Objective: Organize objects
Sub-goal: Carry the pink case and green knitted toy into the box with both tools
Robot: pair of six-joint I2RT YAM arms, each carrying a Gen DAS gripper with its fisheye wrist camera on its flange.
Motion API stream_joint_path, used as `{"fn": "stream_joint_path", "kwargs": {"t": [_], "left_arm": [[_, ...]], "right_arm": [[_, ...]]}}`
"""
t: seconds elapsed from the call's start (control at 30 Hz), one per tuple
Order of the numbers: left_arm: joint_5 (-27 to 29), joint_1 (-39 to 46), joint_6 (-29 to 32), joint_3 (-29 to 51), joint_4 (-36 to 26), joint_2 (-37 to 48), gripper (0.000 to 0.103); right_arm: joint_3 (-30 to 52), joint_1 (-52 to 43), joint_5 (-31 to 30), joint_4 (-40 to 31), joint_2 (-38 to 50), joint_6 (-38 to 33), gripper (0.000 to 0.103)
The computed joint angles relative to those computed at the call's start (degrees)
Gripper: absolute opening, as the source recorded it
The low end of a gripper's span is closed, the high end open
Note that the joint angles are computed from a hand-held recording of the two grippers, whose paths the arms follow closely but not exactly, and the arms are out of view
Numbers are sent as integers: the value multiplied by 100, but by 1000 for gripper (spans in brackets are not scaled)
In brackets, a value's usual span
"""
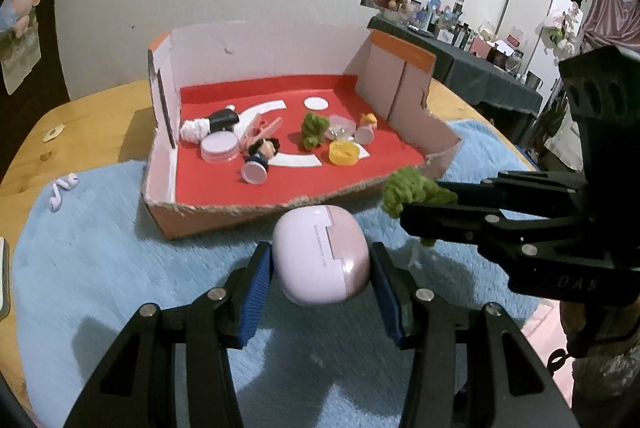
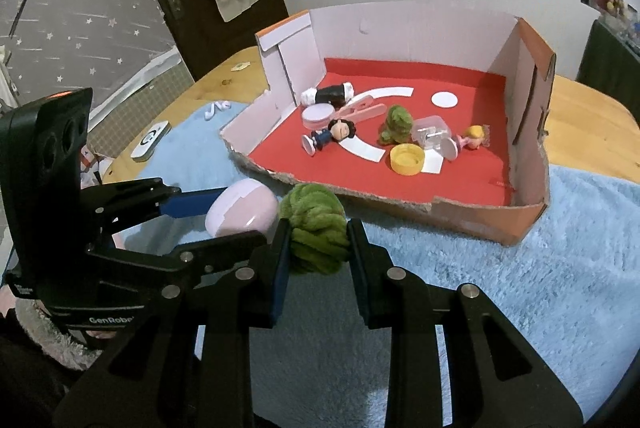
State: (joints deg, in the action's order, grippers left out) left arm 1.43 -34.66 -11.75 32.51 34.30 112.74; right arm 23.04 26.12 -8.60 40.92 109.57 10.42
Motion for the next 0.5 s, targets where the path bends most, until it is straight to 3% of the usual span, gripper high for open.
{"fn": "stream_joint_path", "kwargs": {"t": [0.5], "left_arm": [[132,286,179,586,-506,-82,51]], "right_arm": [[290,-204,-62,-372,-157,-92,26]]}}
